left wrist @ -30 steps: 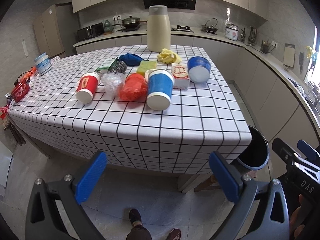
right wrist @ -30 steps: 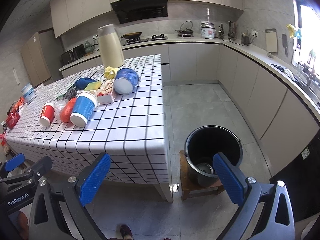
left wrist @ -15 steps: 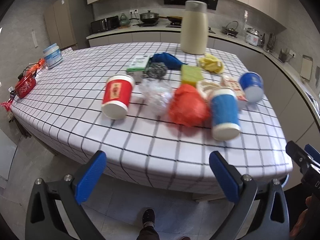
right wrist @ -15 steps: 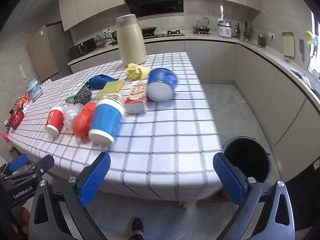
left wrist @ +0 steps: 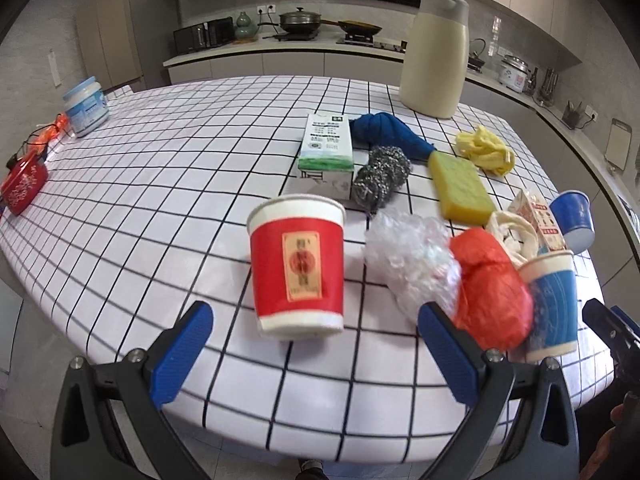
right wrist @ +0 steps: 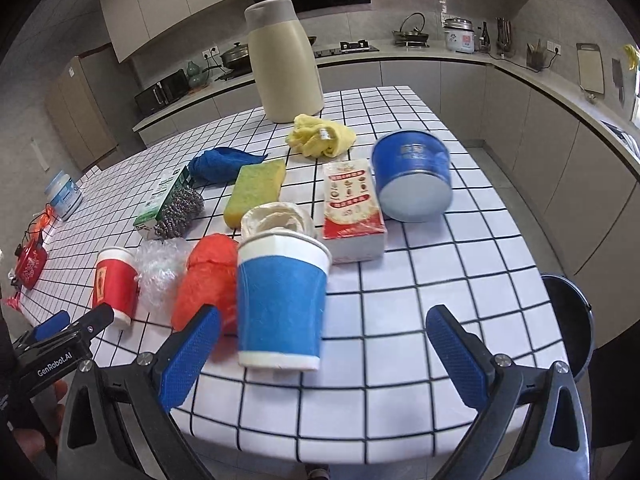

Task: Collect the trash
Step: 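Grasp the red paper cup with the left tool while the right tool grasps the blue paper cup, then carry both cups over the black bin and open both tools to drop them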

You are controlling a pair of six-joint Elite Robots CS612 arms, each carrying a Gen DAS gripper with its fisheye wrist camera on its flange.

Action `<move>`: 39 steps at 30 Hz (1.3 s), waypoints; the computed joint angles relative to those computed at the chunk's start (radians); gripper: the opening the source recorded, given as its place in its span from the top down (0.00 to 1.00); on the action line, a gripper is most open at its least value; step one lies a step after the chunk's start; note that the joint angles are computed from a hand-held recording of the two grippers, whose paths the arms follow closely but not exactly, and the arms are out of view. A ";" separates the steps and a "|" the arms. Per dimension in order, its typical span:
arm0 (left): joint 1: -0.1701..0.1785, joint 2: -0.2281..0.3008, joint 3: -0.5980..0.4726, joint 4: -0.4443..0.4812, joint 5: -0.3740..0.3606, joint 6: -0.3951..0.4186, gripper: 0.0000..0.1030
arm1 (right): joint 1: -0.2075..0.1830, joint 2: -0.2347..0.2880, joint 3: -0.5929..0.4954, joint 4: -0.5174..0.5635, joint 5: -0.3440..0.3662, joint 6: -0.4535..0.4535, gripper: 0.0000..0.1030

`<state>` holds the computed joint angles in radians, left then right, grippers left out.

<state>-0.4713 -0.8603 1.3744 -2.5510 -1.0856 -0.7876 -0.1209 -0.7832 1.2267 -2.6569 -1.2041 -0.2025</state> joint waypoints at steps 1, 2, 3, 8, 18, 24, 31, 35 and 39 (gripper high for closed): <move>0.007 0.006 -0.007 -0.006 -0.013 0.016 0.00 | 0.006 0.007 -0.011 0.004 -0.011 0.008 0.00; 0.013 0.010 -0.012 -0.010 -0.025 0.028 0.00 | 0.010 0.012 -0.019 0.009 -0.020 0.013 0.00; 0.018 0.013 -0.015 -0.015 -0.035 0.037 0.00 | 0.016 0.019 -0.030 0.017 -0.032 0.020 0.00; 0.046 0.038 -0.041 -0.022 -0.104 0.074 0.07 | 0.031 0.044 -0.069 0.060 -0.066 0.040 0.01; 0.078 0.050 -0.034 -0.059 -0.253 0.099 0.38 | 0.041 0.072 -0.109 0.136 -0.061 0.053 0.31; 0.084 0.034 -0.005 -0.115 -0.272 0.095 0.41 | 0.035 0.065 -0.091 0.112 -0.025 0.073 0.37; 0.079 0.003 0.021 -0.187 -0.242 0.123 0.42 | 0.025 0.039 -0.055 0.046 -0.025 0.094 0.38; 0.063 -0.003 0.013 -0.219 -0.243 0.167 0.42 | 0.011 0.021 -0.031 0.001 -0.024 0.113 0.38; 0.040 0.011 -0.022 -0.231 -0.283 0.208 0.42 | -0.014 0.003 -0.005 -0.035 -0.022 0.132 0.38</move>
<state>-0.4318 -0.8490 1.3525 -2.7815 -1.3691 -0.5795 -0.1344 -0.7798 1.2215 -2.6920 -1.2263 -0.0705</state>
